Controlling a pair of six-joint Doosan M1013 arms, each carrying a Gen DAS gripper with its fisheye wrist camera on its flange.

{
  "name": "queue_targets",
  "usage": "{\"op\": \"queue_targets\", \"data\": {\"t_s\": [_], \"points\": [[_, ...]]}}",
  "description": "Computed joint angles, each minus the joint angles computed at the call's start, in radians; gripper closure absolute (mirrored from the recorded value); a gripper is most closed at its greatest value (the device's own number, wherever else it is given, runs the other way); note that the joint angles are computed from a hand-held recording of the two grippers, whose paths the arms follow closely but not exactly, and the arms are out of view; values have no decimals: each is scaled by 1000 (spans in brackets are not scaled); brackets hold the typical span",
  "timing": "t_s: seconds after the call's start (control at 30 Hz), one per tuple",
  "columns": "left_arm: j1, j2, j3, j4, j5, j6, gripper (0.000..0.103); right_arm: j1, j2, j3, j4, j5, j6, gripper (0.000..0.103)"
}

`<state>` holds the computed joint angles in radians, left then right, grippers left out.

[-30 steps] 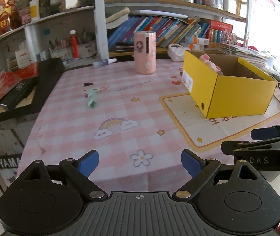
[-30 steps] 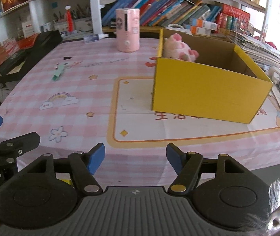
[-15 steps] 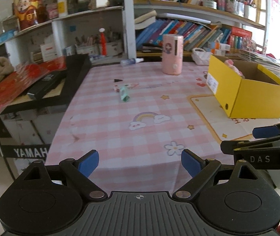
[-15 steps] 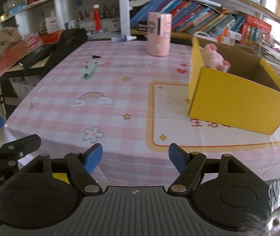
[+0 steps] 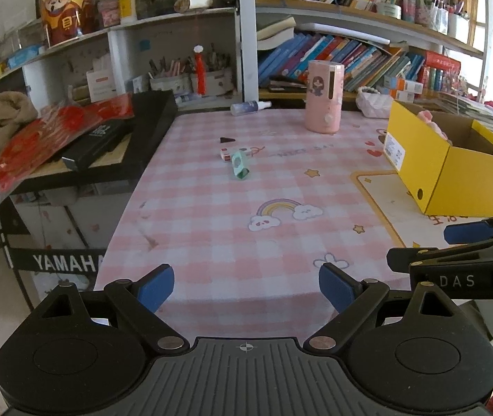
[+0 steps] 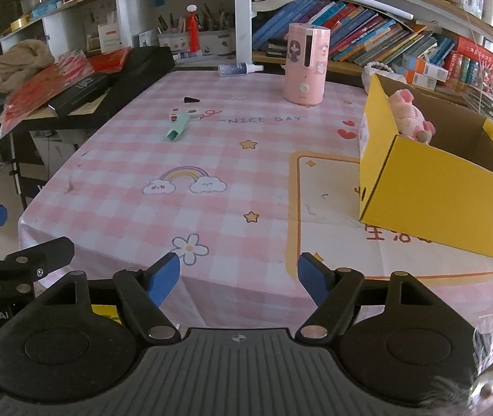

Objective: Organize objects
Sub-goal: 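Withdraw both grippers from the box and move toward the mint-green stapler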

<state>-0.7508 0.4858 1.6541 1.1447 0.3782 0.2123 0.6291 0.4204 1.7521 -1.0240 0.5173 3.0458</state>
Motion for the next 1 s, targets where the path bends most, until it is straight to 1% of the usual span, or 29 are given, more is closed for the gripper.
{"op": "queue_targets", "data": {"t_s": [0.17, 0.47, 0.57, 0.83, 1.0], "points": [[7, 23, -37, -59, 20, 61, 10, -18, 17, -21, 29, -22, -43, 30], [23, 78, -126, -134, 50, 129, 11, -72, 57, -86, 137, -70, -218, 30], [29, 103, -170, -162, 65, 150, 11, -93, 72, -113, 166, -86, -272, 30], [42, 170, -285, -253, 119, 229, 11, -148, 119, -191, 318, -118, -483, 31], [52, 206, -345, -305, 136, 271, 12, -174, 145, -233, 387, -127, -566, 31]]}}
